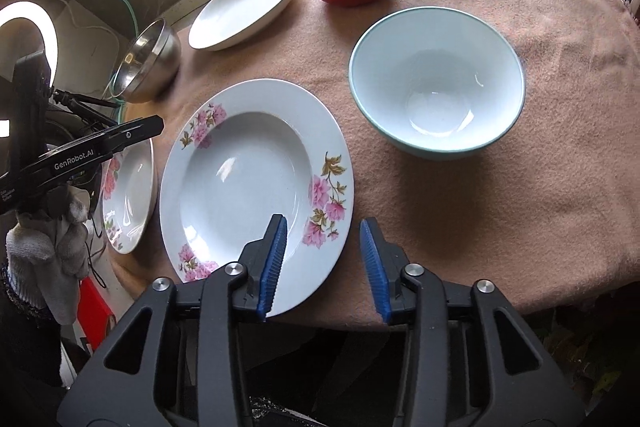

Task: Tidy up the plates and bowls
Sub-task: 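Shift the left tool over to the rim of the pink-rose deep plate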

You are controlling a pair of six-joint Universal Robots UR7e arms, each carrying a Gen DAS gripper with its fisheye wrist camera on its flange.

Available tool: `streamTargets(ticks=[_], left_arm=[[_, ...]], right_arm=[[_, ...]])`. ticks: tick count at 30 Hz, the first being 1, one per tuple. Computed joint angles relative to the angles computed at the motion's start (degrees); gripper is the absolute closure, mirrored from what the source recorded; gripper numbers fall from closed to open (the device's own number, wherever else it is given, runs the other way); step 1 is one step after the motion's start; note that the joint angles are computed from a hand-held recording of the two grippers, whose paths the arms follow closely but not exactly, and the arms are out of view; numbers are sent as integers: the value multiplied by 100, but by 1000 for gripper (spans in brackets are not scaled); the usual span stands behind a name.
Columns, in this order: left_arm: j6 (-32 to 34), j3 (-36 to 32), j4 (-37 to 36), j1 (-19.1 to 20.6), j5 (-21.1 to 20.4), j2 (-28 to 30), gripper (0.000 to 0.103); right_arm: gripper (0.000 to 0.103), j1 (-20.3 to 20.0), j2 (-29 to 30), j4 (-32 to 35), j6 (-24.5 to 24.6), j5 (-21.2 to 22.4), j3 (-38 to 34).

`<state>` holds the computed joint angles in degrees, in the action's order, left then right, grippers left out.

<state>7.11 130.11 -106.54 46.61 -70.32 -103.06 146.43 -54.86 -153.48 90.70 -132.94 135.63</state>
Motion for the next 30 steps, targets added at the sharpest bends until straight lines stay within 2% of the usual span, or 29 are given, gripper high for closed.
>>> streamTargets(ticks=[2,4,6,10,14,22,30], left_arm=[[-77,-15,-43,-20,38,-80,44],[-201,-15,-64,-59,156,-177,39],[-266,-32,-86,-52,258,-250,39],[-435,-118,-85,10,445,-396,37],[-497,-195,-77,86,604,-549,36],[-614,-337,8,342,955,-826,32],[-801,-610,186,990,983,-914,32]], right_arm=[[55,26,-37,262,-13,-114,-116],[52,2,-54,353,-129,-187,-201],[46,-29,-60,361,-287,-261,-265],[43,-103,-24,269,-635,-401,-409],[34,-202,115,31,-1060,-490,-579],[30,-430,475,-519,-1976,-490,-969],[30,-690,971,-1169,-2910,-225,-1417]])
